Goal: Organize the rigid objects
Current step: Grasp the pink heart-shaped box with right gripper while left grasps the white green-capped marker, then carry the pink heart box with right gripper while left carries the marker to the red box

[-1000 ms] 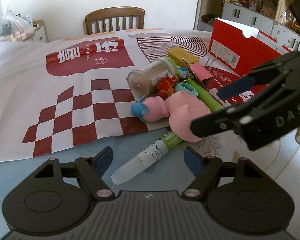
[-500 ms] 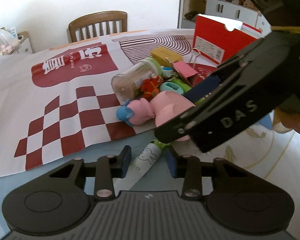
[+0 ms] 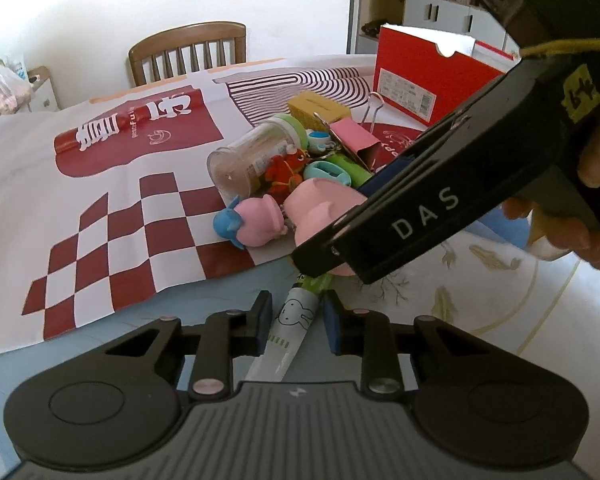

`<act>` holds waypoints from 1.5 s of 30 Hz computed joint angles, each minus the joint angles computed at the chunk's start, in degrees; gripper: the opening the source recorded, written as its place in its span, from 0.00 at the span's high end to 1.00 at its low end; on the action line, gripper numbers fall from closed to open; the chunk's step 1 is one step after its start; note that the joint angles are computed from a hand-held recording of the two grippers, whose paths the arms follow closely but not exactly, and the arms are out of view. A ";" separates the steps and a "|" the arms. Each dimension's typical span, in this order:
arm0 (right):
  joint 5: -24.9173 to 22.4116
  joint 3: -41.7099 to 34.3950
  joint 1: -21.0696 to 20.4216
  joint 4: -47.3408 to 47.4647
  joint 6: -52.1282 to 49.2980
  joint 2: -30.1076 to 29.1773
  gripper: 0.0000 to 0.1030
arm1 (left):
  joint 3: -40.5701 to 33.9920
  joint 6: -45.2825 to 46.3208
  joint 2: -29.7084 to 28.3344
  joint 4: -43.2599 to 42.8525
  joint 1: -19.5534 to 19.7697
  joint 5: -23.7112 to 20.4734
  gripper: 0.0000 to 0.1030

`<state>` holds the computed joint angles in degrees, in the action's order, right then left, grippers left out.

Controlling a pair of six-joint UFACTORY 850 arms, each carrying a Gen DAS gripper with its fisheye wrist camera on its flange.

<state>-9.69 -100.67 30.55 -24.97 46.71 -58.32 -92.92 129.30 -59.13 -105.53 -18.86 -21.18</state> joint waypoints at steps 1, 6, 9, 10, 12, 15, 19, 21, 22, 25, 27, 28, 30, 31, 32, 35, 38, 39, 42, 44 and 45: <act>0.33 0.56 0.06 -1.82 2.31 0.37 0.34 | 0.26 1.11 0.19 -0.93 -0.25 0.62 0.75; 2.71 5.80 0.28 -20.16 23.24 4.33 0.34 | 1.44 0.67 1.05 -0.22 -0.68 0.87 0.79; 1.94 8.83 0.51 -31.80 35.36 6.95 0.34 | 1.66 -2.29 1.31 1.71 -0.68 0.50 0.80; 1.19 9.71 0.65 -32.97 36.70 7.79 0.34 | 1.68 -3.39 1.39 2.27 -0.68 0.43 0.81; -0.17 11.69 0.98 -37.79 41.64 9.46 0.34 | 1.86 -5.57 1.69 3.17 -0.61 0.17 0.81; -0.91 14.90 1.21 -43.99 48.55 11.91 0.34 | 1.99 -10.09 2.17 5.33 -0.38 -0.42 0.81; -2.11 19.26 1.57 -52.73 59.06 15.12 0.34 | 2.30 -13.93 2.98 6.77 -0.17 -1.29 0.82; -2.60 20.96 1.71 -55.45 62.88 16.44 0.34 | 2.57 -16.38 3.50 7.76 -0.10 -1.81 0.83; -2.81 21.93 1.77 -57.11 65.10 17.17 0.34 | 2.78 -17.61 3.82 8.29 -0.04 -2.29 0.83; -3.79 24.41 2.04 -61.43 70.23 19.06 0.34 | 3.55 -18.22 4.90 7.83 -0.14 -2.82 0.84; -4.96 25.87 2.32 -63.55 72.53 20.26 0.34 | 3.76 -19.21 5.45 8.17 -0.19 -3.31 0.83; -5.34 26.56 2.38 -64.70 73.75 20.85 0.34 | 3.86 -19.16 5.69 8.04 -0.30 -3.32 0.83; -5.82 27.98 2.39 -67.27 76.83 22.01 0.34 | 4.07 -19.56 6.20 7.96 -0.53 -3.17 0.83; -6.11 28.76 2.41 -68.77 78.55 22.66 0.34 | 4.07 -20.32 6.39 8.35 -0.58 -3.45 0.83; -6.45 29.40 2.41 -69.77 79.71 23.19 0.34 | 4.09 -21.24 6.63 8.55 -0.63 -3.73 0.84; -7.58 31.27 2.44 -72.30 82.39 24.78 0.34 | 4.49 -21.49 7.55 7.79 -0.89 -4.29 0.83; -8.73 32.79 2.25 -73.06 83.11 26.24 0.34 | 5.03 -20.47 8.79 6.23 -1.37 -5.03 0.84; -9.13 33.21 2.16 -72.97 82.99 26.69 0.34 | 5.03 -20.14 9.08 5.69 -1.55 -5.26 0.84; -10.42 34.71 1.72 -73.50 83.13 28.34 0.34 | 5.31 -18.69 10.15 3.73 -2.28 -6.15 0.83; -11.28 35.51 1.37 -73.41 82.65 29.27 0.34 | 5.17 -17.70 10.68 2.57 -2.98 -6.37 0.83; -11.61 35.99 1.14 -73.60 82.61 29.79 0.33 | 5.02 -17.40 10.87 2.20 -3.34 -6.43 0.83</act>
<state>-21.29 -64.68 31.70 -98.58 129.32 -28.53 -87.90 111.90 -48.26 -103.33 -22.20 -27.61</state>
